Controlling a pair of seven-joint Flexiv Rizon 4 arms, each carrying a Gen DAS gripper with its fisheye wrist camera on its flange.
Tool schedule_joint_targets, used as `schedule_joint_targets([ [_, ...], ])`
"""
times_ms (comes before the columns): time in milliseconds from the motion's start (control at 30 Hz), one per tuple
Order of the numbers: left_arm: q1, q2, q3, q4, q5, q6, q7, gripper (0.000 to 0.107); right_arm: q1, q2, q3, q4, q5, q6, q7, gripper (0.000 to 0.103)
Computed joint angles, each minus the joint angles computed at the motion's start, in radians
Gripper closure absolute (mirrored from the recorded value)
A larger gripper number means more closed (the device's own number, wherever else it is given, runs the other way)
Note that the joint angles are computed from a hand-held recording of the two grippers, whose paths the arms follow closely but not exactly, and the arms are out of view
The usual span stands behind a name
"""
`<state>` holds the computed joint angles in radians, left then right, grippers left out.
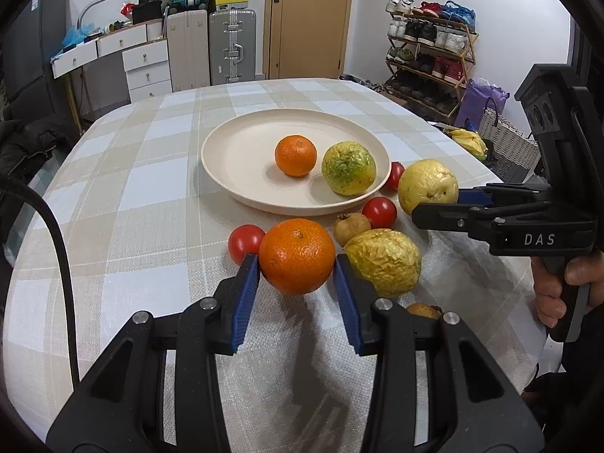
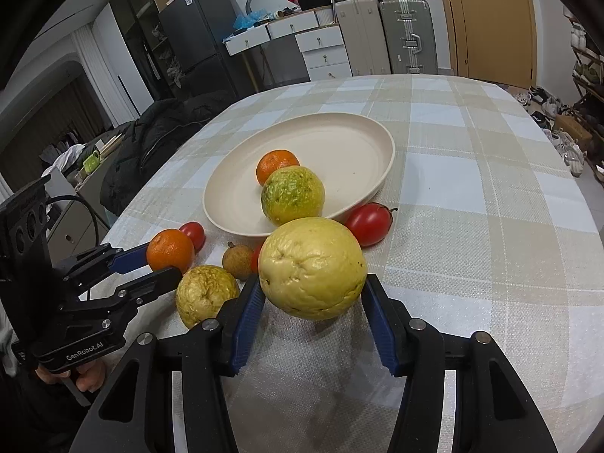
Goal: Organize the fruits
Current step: 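Grasp an orange with the left gripper while the right gripper grasps a yellow pomelo, then carry both fruits onto the cream plate and open both grippers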
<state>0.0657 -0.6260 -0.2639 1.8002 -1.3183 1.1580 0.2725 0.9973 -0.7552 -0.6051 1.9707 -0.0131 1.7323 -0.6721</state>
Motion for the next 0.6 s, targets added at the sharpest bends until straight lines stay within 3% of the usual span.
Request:
schedule_joint_targets([
  [600,-0.006,0.030,0.023,-0.012,-0.131,-0.047,0.044,0.069,0.089,-0.024,-0.074,0.016,0.146,0.108,-0.084,0.049],
])
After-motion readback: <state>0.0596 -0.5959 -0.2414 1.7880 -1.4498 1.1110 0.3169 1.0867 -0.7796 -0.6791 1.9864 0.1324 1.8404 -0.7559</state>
